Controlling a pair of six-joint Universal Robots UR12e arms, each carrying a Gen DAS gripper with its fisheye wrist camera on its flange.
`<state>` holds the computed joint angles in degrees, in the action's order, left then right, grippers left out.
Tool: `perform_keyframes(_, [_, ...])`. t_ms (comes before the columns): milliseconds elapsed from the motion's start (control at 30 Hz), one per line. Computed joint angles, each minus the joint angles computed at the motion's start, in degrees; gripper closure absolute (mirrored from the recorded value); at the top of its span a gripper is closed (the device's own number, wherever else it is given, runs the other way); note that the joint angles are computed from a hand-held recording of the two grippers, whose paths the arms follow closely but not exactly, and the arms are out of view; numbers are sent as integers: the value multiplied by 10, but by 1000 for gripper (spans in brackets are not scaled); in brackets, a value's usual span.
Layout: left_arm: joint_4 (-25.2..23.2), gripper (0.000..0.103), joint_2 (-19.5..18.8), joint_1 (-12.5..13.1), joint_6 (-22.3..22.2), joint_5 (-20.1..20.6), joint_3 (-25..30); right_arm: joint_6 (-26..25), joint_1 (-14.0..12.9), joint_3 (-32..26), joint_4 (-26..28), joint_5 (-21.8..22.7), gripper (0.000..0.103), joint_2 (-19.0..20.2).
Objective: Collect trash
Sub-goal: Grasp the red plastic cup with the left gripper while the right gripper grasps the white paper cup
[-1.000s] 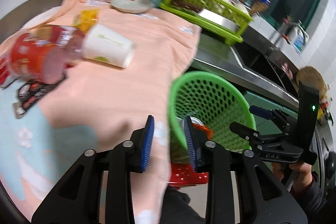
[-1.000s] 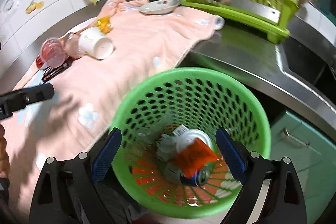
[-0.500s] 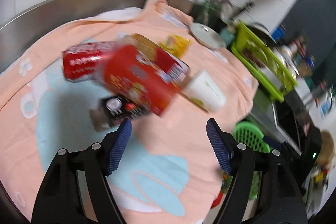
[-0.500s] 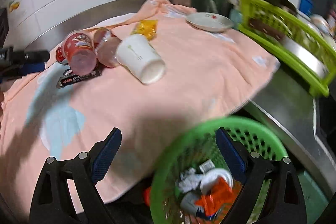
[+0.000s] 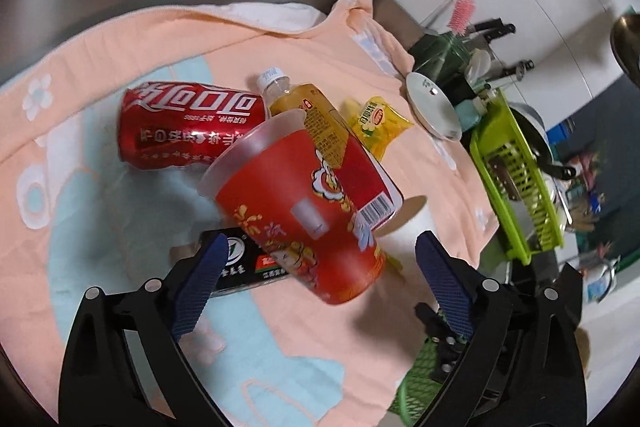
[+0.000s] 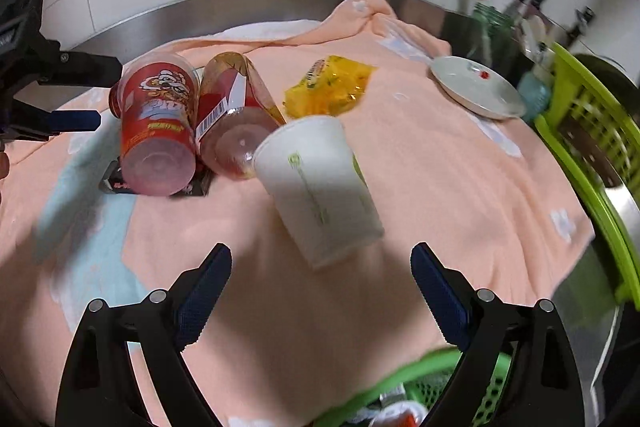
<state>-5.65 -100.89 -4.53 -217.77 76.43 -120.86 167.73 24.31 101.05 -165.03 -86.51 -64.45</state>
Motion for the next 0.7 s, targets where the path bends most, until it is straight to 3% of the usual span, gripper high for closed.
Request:
perform_keyframes(233, [-17,9,-17,5,-32,-5,16,-39,7,-41,29,-17,15,28])
perform_keyframes(567, [-31,12,-35,7,-74,-6,31,-40,11,-76,51,-18,15,53])
perform_keyframes(700, [-30,20,-39,9,-84,-11,32,-36,12,-78,55,-15,30,55])
